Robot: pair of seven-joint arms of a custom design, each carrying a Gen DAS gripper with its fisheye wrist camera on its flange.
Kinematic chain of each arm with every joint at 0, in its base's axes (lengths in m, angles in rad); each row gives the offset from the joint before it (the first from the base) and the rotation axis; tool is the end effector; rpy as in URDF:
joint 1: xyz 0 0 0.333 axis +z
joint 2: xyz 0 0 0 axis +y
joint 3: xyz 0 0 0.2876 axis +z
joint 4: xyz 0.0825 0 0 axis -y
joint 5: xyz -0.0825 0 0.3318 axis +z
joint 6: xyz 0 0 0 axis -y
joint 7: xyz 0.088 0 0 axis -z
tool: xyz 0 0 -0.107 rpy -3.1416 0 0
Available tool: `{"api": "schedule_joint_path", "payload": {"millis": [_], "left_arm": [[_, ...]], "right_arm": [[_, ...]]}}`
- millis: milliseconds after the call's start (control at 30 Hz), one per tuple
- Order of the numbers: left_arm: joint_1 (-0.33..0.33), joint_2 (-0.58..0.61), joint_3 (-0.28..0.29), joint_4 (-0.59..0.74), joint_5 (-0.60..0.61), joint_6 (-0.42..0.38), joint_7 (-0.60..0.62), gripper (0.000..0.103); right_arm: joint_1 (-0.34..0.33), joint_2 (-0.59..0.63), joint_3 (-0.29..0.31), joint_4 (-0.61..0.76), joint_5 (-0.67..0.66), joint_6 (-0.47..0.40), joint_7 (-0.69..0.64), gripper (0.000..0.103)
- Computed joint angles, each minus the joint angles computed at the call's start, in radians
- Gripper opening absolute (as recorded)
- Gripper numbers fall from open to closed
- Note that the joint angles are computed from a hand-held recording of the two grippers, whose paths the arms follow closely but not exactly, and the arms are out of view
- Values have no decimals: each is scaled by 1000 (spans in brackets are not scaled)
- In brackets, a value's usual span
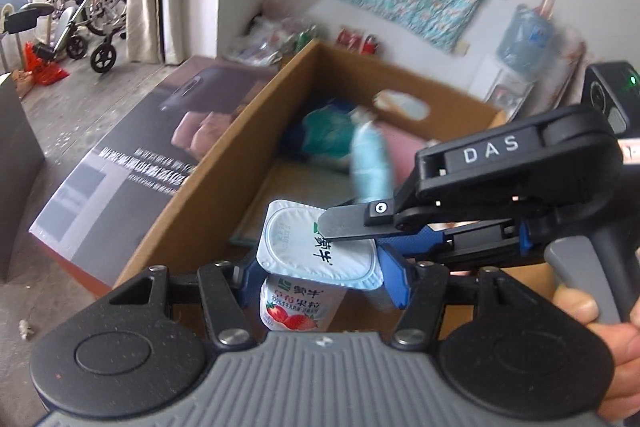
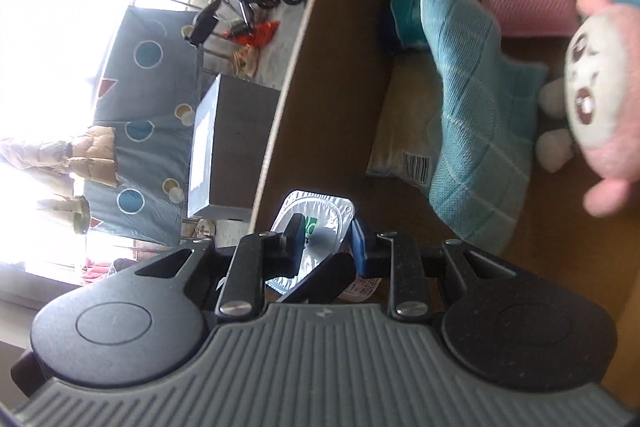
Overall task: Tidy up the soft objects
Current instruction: 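Carry the yogurt cup with the right tool over the cardboard box, then lower the cup into the box and open the right tool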
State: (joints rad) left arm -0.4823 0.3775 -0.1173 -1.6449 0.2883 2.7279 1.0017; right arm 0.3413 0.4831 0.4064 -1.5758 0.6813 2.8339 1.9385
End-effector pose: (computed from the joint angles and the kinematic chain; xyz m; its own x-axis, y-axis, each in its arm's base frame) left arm 0.5392 -0.3676 0.4754 -0.2790 -0.9474 0.1571 -0.7565 0.1161 -0.6436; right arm 0.5439 0.3896 0.4562 -0.1208 -0.5866 -0.8008 -0.9183 0.3724 -0.1343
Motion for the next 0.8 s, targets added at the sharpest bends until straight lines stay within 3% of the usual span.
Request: {"api": "schedule_joint_path", "payload": {"millis": [333,433,567,800], "left_arm": [[25,40,-9,28,-28,-60,79,62],[28,41,-13,20,-41,-39,103,63],[22,30,-2,3,-34,-18,105,64],[28,-9,-6,-30,-45,-3,111,68]], "right_arm": [[11,136,9,117,-28,-26,45,25],[32,153,-17,129,-73,-36,97,26],[2,163,27,110,-53,-11,92,26],[19,216,27,180,-86,-28,135,26]]}}
